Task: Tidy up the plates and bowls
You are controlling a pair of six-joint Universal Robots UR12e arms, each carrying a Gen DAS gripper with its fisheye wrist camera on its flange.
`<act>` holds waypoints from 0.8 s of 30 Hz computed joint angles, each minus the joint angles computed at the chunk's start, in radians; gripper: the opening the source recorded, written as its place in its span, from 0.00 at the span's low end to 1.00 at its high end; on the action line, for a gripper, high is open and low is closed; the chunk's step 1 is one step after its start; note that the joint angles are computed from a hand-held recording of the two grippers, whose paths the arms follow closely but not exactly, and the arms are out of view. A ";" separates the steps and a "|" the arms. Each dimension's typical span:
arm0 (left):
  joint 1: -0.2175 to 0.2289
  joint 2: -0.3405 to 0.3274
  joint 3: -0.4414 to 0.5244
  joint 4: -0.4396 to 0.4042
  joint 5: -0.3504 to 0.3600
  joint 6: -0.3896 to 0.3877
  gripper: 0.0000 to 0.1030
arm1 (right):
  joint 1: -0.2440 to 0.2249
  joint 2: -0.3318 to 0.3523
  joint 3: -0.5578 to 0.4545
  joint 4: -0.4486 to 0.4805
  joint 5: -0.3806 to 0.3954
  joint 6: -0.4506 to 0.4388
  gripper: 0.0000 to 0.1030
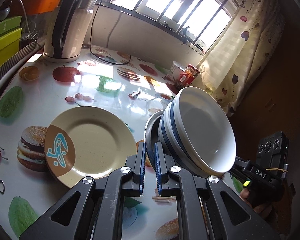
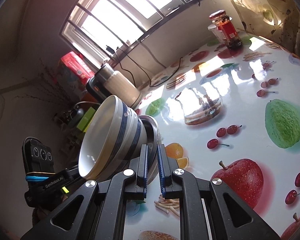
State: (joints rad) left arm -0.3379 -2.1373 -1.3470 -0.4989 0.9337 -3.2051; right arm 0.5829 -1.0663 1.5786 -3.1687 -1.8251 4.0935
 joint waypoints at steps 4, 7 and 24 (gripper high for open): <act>0.007 0.001 -0.002 0.008 0.010 -0.010 0.08 | -0.003 0.014 -0.025 0.010 0.021 -0.013 0.11; 0.013 0.001 -0.003 0.014 0.017 -0.015 0.08 | -0.006 0.026 -0.042 0.014 0.036 -0.018 0.11; 0.044 -0.006 0.000 0.027 0.052 -0.038 0.08 | -0.019 0.090 -0.146 0.061 0.119 -0.054 0.11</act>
State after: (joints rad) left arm -0.2934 -2.1432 -1.3474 -0.4716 0.9858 -3.2434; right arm 0.5643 -0.9761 1.4327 -3.1077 -1.7063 4.0395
